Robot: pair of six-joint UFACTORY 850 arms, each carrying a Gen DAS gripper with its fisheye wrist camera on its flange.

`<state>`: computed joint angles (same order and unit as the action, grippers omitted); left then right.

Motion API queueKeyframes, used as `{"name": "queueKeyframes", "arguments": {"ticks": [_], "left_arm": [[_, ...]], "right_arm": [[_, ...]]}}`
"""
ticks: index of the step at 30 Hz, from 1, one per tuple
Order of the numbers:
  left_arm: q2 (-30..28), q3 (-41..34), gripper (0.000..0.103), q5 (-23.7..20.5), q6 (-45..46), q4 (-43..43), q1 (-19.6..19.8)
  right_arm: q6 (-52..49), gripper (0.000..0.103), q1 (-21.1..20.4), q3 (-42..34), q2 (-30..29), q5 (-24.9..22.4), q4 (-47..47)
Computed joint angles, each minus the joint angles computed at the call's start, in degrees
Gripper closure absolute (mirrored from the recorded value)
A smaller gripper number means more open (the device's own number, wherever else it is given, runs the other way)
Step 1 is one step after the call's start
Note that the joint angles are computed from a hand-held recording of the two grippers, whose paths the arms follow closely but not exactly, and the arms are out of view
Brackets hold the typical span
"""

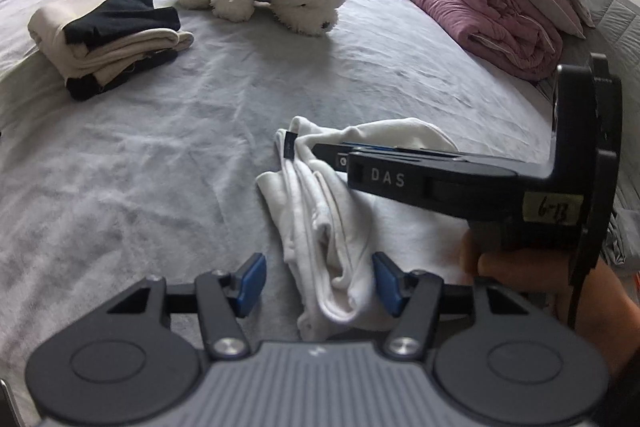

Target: Fold clothes

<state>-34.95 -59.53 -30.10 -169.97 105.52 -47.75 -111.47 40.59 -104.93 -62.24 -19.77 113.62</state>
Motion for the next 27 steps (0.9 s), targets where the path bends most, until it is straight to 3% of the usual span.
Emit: {"name": "queueKeyframes", "arguments": {"ticks": [5,8,17,22,27], "left_arm": [[0.2,0.3,0.042,0.2,-0.3,0.5,0.0],[0.4,0.6,0.042,0.2,-0.8,1.1,0.0],[0.7,1.0,0.041,0.4,-2.5,2.2,0.2],[0.2,0.5,0.039,0.6,-0.2,0.7,0.3],[0.5,1.1,0.039,0.5,-2.2,2.0,0.3]], "right_arm": [[-6.0,0.081,-0.5,4.4,2.9,-1.9,7.6],[-15.0,0.074,-1.1,11.6,7.1,-5.7,17.2],[-26.5,0.074,-3.0,30.3,16.8,-14.8,29.9],[-33.5,0.079,-2.0,31.6,16.0,-13.7,34.3],[-33.4,0.079,-1.9,32.0,16.9,-12.5,34.6]]}}
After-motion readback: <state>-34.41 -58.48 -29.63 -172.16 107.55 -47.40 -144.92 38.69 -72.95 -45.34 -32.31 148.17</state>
